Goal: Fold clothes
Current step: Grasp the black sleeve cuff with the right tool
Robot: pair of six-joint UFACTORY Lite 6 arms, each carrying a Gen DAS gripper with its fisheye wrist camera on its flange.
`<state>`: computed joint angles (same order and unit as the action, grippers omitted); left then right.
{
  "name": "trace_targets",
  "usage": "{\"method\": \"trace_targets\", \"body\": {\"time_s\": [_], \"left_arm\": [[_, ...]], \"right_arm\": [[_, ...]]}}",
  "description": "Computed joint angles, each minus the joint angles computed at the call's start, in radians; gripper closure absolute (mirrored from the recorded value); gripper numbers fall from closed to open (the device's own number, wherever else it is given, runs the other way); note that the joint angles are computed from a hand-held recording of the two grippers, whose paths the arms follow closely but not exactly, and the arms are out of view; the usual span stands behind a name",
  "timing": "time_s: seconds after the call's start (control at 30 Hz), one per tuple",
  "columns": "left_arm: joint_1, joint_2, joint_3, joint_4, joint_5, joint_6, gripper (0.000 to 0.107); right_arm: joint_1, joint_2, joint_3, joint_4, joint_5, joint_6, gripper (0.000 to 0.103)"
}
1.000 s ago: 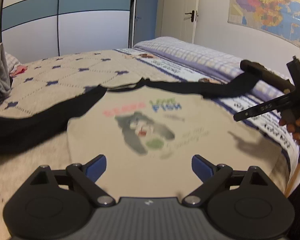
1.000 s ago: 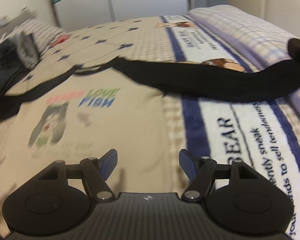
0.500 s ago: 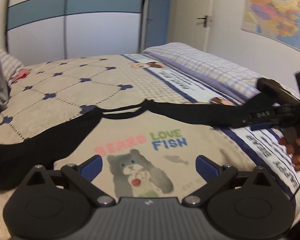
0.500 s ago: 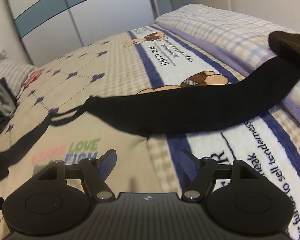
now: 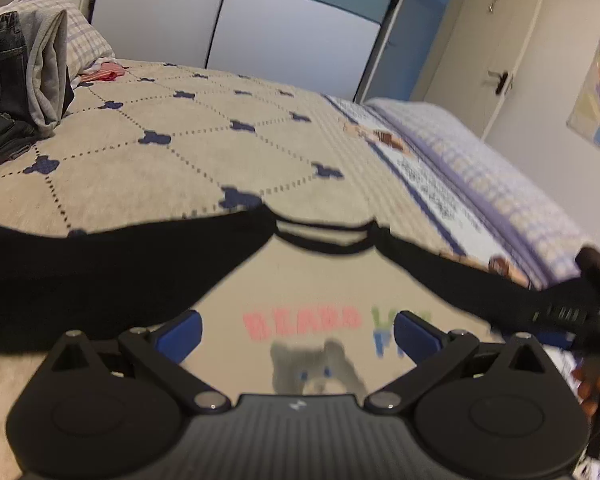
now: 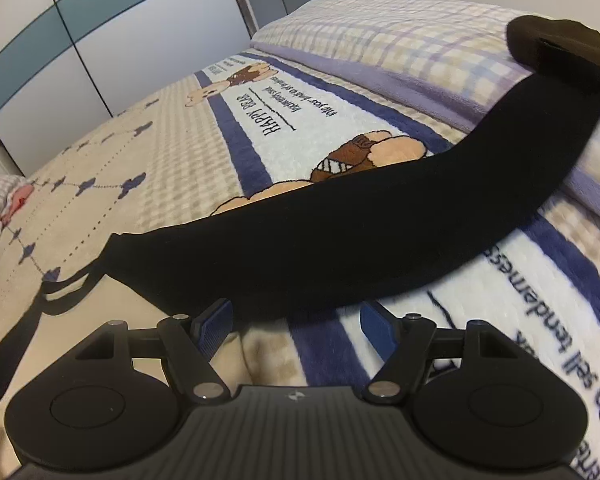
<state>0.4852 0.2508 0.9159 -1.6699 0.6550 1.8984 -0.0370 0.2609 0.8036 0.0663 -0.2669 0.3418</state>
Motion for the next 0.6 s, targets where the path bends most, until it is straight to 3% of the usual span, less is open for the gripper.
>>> {"method": "trace_targets", "body": {"time_s": [0.13, 0.27, 0.43, 0.5, 0.6], "left_arm": [[0.005, 0.021, 0.046, -0.001, 0.039, 0.055, 0.004], [0.023, -0.011, -0.006, -0.045, 0.028, 0.156, 0.004], [0.077, -0.075, -0.066, 0.049, 0.062, 0.036, 0.004], [0.09, -0.125, -0.11, 0.049, 0.031, 0.02, 0.004], [0.148, -0.174, -0.168, 0.077, 0.064, -0.015, 0.004]], "right_arm": [[-0.019, 0.031, 0.051, -0.097, 0.017, 0.062, 0.03], [-0.016, -0.005, 0.018, 0.058, -0.009, -0.079, 0.03], [-0.024, -0.078, -0.068, -0.07, -0.025, 0.049, 0.03], [-0.028, -0.122, -0.11, -0.086, -0.026, 0.069, 0.03], [-0.058, -0.209, -0.182, -0.184, -0.036, 0.224, 0.03]]}}
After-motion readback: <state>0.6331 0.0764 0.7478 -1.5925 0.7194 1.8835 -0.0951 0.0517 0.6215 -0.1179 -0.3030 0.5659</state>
